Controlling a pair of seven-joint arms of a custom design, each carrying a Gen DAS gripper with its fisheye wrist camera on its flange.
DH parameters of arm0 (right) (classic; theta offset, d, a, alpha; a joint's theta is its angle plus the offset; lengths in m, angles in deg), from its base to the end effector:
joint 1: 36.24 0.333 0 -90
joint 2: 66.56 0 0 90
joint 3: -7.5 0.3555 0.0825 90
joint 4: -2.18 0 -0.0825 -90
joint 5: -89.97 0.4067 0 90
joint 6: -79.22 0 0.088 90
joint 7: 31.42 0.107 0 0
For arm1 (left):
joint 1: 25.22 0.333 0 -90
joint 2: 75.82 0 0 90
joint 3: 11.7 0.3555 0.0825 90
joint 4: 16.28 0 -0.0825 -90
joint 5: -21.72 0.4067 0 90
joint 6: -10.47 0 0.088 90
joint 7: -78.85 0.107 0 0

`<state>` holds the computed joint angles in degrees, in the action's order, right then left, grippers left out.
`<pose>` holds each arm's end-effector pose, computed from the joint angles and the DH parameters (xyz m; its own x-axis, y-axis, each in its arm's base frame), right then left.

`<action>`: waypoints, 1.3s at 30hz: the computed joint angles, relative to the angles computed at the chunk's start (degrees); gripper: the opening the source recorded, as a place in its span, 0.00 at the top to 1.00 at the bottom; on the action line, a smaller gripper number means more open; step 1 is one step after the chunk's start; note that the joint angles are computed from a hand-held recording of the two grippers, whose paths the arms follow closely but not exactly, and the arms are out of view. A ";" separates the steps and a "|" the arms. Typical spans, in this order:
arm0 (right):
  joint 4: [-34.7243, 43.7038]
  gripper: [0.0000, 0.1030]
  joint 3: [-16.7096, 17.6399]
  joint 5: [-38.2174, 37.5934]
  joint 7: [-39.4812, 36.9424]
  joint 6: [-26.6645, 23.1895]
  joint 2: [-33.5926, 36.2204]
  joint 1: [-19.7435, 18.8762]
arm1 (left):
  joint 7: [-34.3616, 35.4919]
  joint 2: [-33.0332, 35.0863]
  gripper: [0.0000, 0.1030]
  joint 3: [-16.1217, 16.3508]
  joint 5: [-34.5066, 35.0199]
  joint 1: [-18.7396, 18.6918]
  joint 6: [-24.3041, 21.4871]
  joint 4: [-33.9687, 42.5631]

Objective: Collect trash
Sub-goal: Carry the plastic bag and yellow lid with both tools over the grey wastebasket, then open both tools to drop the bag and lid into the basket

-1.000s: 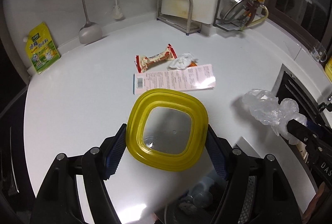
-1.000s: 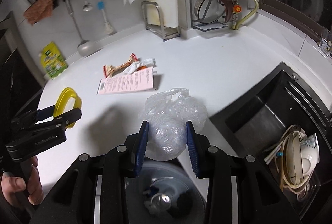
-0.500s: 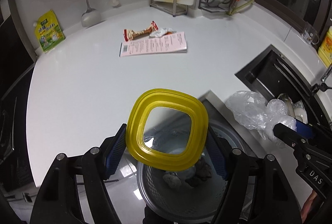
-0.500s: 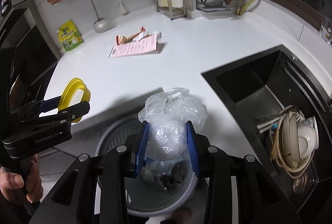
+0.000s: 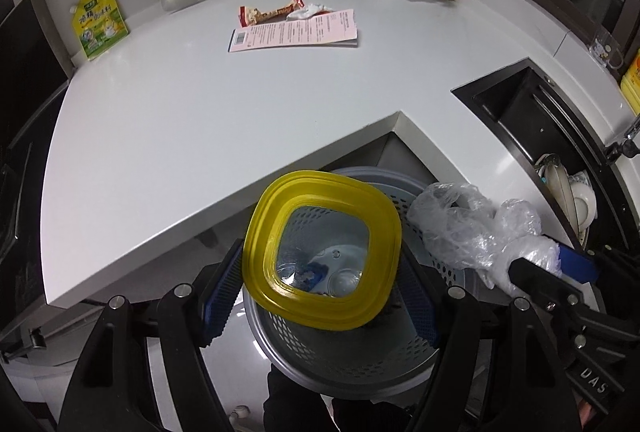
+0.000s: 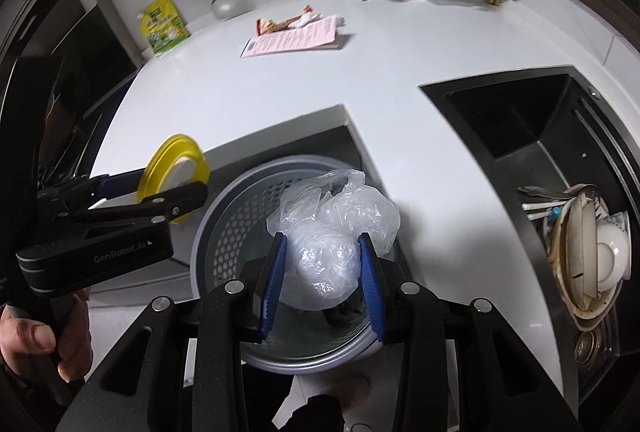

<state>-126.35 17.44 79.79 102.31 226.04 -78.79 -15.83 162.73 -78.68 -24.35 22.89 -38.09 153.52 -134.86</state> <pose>0.4594 0.2786 0.5421 -0.0510 -0.9791 -0.1968 -0.8619 0.1427 -0.4865 0.5355 -0.2580 0.5346 -0.3514 -0.9360 0.0197 -0.8353 0.3039 -0.4582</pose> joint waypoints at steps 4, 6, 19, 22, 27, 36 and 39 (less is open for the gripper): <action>-0.33 0.66 -0.45 2.54 -1.97 0.37 0.50 0.96 | -0.52 -0.12 0.32 -0.04 0.03 -0.06 -0.60 -0.39; -0.52 0.66 -0.58 3.50 -2.67 0.35 0.67 1.21 | -0.59 -0.29 0.32 -0.02 -0.21 -0.09 -0.96 -0.73; -0.03 0.65 -0.69 5.41 -4.17 0.62 1.79 1.47 | -1.99 -1.32 0.30 0.20 -0.56 0.20 -1.95 -1.43; -0.20 0.64 -0.63 5.00 -3.75 1.01 1.61 1.33 | -2.27 -1.64 0.30 0.22 -0.68 0.28 -1.71 -1.51; -0.86 0.42 -0.38 3.79 -2.51 1.35 0.83 0.86 | -2.71 -1.92 0.24 0.19 -0.27 0.37 -1.78 -1.62; -1.88 0.42 -0.36 3.51 -1.71 1.46 -0.24 0.51 | -4.02 -2.34 0.18 0.12 0.58 0.46 -1.76 -1.79; -2.19 0.42 -0.40 3.65 -1.48 1.29 -0.51 0.44 | -4.20 -2.40 0.18 0.10 0.80 0.45 -1.79 -1.79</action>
<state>-128.54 17.04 83.44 100.83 227.33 -79.30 -15.39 158.53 -81.08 -24.25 23.69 -37.64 151.73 -136.65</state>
